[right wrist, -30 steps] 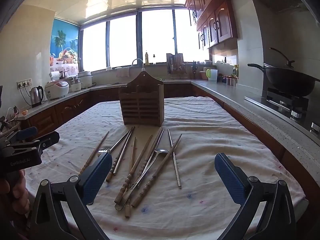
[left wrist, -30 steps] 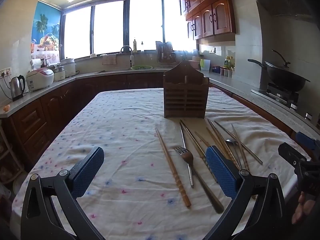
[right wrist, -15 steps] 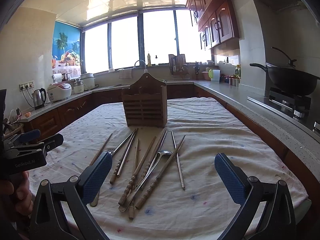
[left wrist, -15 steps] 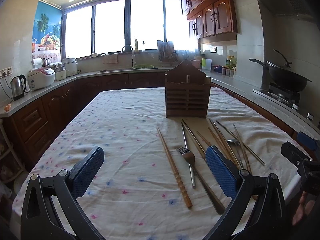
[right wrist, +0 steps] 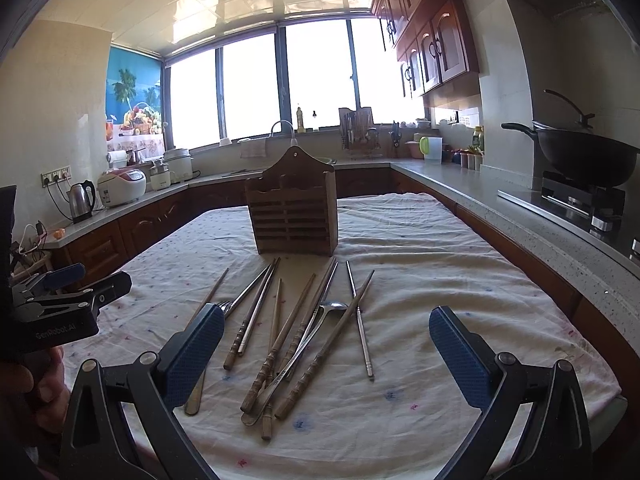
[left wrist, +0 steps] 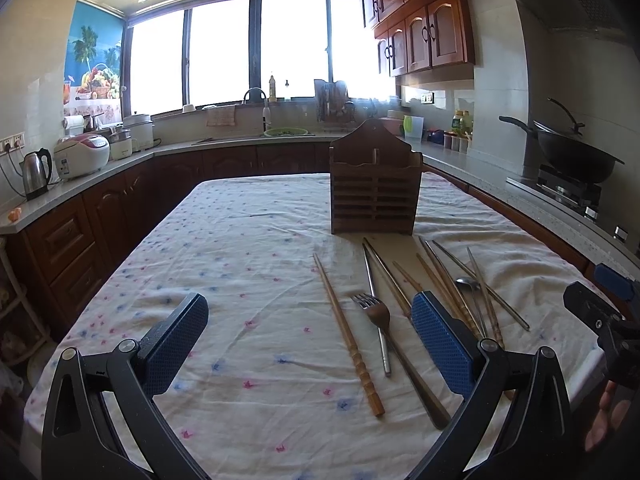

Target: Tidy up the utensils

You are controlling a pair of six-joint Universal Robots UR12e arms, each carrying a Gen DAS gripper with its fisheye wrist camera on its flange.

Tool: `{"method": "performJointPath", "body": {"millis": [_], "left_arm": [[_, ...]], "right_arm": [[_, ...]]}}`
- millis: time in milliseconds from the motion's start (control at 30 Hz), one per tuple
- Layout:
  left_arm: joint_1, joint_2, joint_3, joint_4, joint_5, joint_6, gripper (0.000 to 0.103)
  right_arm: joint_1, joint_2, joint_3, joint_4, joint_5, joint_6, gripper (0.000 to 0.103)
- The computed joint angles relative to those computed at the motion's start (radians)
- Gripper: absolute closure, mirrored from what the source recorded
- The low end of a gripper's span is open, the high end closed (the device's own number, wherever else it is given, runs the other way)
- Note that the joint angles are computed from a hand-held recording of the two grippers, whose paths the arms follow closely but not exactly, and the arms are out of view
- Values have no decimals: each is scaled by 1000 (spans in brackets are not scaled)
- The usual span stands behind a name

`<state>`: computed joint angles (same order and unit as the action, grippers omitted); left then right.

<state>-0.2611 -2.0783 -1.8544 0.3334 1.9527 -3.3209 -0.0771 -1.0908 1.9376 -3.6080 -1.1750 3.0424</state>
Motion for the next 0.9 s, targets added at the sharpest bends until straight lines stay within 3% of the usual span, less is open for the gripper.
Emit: {"method": "performJointPath", "body": {"millis": [900], "left_arm": [[1,-5,7,-11,-12,8,0]], "right_arm": [[-2,2,-3,8,13,9,0]]}}
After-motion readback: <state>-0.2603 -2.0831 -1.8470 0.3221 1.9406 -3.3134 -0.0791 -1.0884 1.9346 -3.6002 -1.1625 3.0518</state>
